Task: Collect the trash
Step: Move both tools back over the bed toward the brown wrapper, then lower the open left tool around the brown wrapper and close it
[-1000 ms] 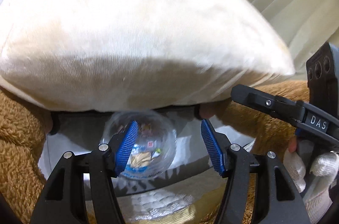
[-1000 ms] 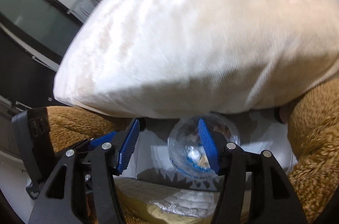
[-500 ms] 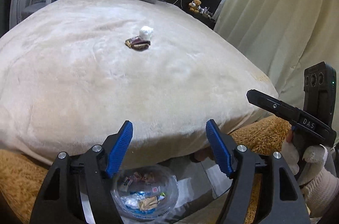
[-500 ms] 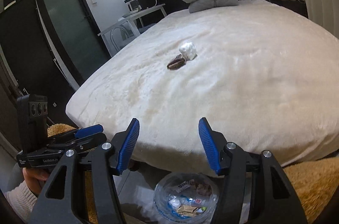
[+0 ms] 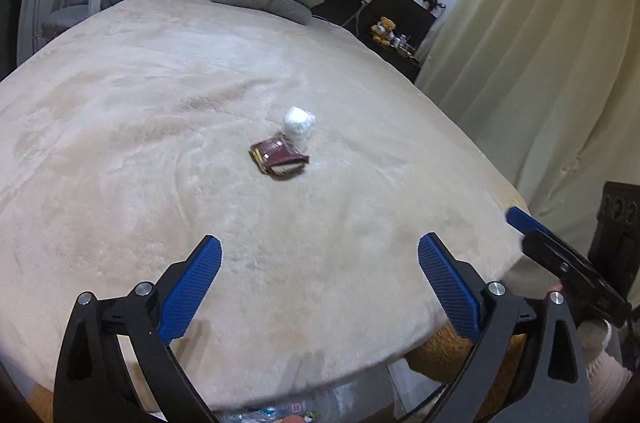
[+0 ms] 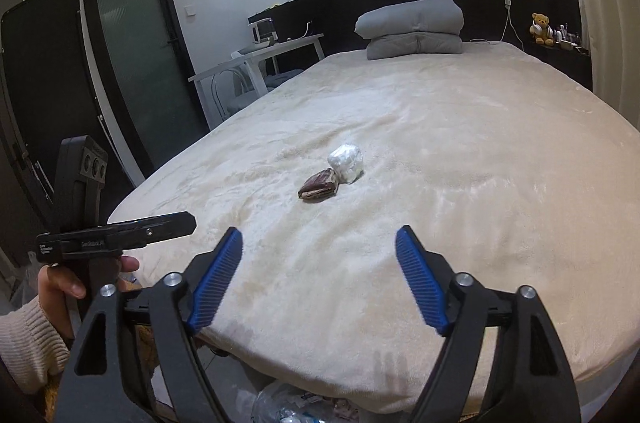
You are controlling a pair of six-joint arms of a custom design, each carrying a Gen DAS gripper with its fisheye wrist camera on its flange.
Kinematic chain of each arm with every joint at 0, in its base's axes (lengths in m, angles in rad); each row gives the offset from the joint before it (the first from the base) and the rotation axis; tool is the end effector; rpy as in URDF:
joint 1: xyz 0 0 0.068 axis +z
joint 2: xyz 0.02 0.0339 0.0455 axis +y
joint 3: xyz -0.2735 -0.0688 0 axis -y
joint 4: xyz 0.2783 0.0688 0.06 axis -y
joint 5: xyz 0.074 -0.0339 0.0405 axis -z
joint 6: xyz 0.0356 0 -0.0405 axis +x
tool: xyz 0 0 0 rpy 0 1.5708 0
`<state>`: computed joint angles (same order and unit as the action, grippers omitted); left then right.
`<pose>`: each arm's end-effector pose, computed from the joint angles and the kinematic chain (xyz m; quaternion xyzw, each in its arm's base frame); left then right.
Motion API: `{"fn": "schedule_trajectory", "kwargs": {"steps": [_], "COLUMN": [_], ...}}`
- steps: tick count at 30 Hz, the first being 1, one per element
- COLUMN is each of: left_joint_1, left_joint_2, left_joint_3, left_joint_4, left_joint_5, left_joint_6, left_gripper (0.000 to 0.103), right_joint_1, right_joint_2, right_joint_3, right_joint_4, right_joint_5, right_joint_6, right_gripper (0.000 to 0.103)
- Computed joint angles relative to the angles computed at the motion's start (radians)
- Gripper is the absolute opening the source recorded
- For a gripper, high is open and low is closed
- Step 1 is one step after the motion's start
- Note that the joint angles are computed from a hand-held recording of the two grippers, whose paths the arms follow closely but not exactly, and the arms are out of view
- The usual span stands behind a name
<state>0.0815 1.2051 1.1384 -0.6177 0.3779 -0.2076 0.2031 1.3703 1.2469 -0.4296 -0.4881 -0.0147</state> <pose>0.2870 0.0103 0.3425 -0.0481 0.8897 -0.1959 0.4097 0.3285 0.0847 0.3514 -0.2091 0.8296 0.2545 0.4508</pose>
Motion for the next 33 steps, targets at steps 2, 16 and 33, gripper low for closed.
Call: {"fn": "schedule_trajectory", "kwargs": {"steps": [2, 16, 33], "left_joint_1": [0.011, 0.008, -0.055], "left_joint_2": [0.069, 0.555, 0.784], "left_joint_3": [0.034, 0.416, 0.663], "left_joint_4": [0.024, 0.004, -0.154], "left_joint_5": [0.002, 0.092, -0.061], "left_joint_6": [-0.006, -0.059, 0.047], "left_gripper": [0.096, 0.096, 0.062], "right_joint_1": [0.005, 0.003, 0.06], "right_joint_2": [-0.006, 0.155, 0.26], "right_joint_3": [-0.012, 0.164, 0.239], "right_joint_4": [0.062, 0.075, 0.036], "right_joint_5": [0.033, 0.018, 0.076], "right_joint_6": [-0.003, -0.037, -0.126], "right_gripper": [0.098, 0.098, 0.098]}}
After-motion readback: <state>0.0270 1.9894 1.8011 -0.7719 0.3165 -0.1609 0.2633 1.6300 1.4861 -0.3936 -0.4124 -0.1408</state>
